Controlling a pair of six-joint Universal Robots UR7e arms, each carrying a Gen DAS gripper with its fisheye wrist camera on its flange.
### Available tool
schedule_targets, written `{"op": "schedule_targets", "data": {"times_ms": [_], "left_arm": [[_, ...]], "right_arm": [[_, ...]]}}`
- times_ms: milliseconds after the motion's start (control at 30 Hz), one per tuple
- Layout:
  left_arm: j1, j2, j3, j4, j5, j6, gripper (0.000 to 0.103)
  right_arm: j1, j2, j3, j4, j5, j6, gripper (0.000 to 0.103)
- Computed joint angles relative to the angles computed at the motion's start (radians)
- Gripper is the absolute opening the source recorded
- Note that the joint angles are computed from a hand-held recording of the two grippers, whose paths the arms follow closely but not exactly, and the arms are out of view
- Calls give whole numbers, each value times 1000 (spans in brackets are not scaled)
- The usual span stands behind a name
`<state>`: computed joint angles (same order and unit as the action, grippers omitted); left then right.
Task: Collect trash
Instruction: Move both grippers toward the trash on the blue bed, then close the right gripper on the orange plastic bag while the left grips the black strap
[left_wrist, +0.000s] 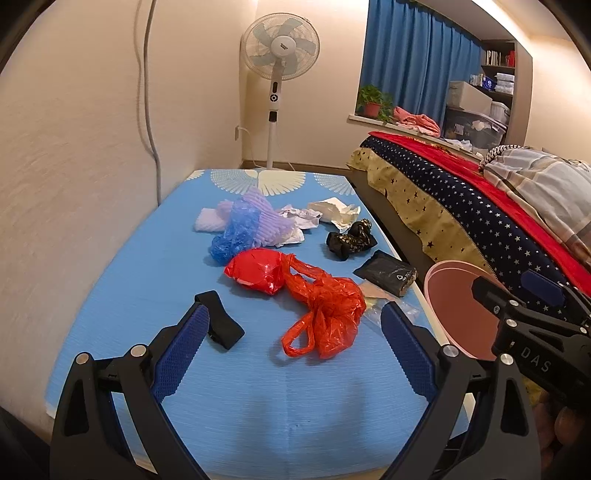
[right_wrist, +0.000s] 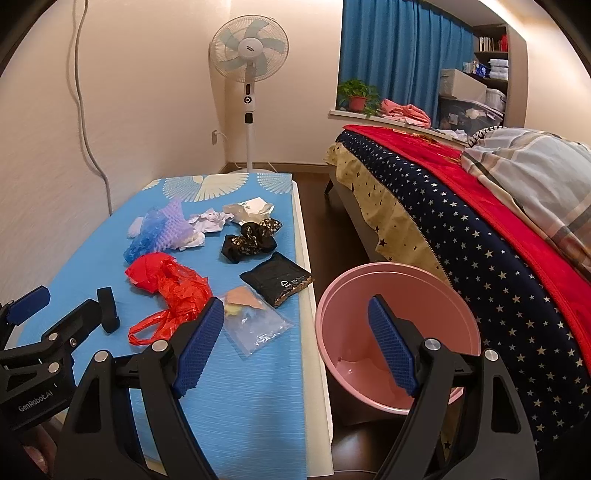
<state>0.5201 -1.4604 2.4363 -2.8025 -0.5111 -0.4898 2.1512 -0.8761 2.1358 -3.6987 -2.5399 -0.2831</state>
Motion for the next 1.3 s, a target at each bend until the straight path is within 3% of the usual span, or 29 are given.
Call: {"op": "schedule_targets", "data": {"times_ms": [633,800,967,1133,1300], "left_arm": [[0,6,7,-34,6,14,91],[-3,-1,12,-20,12,0,79],[-1,-7,23,17,23,-43,54],[13,2,24,18,56,-66,48],[54,7,10,51,81,-130,48]], "right_arm": [[1,-2,2,-1,8,-6,76],[-6,-18,10,47,36,53,64],[-26,-30,16,99,100,96,49],[-58,-27,4,138,169,127,42],[-104,-10,-16,167,214,154,41]]}}
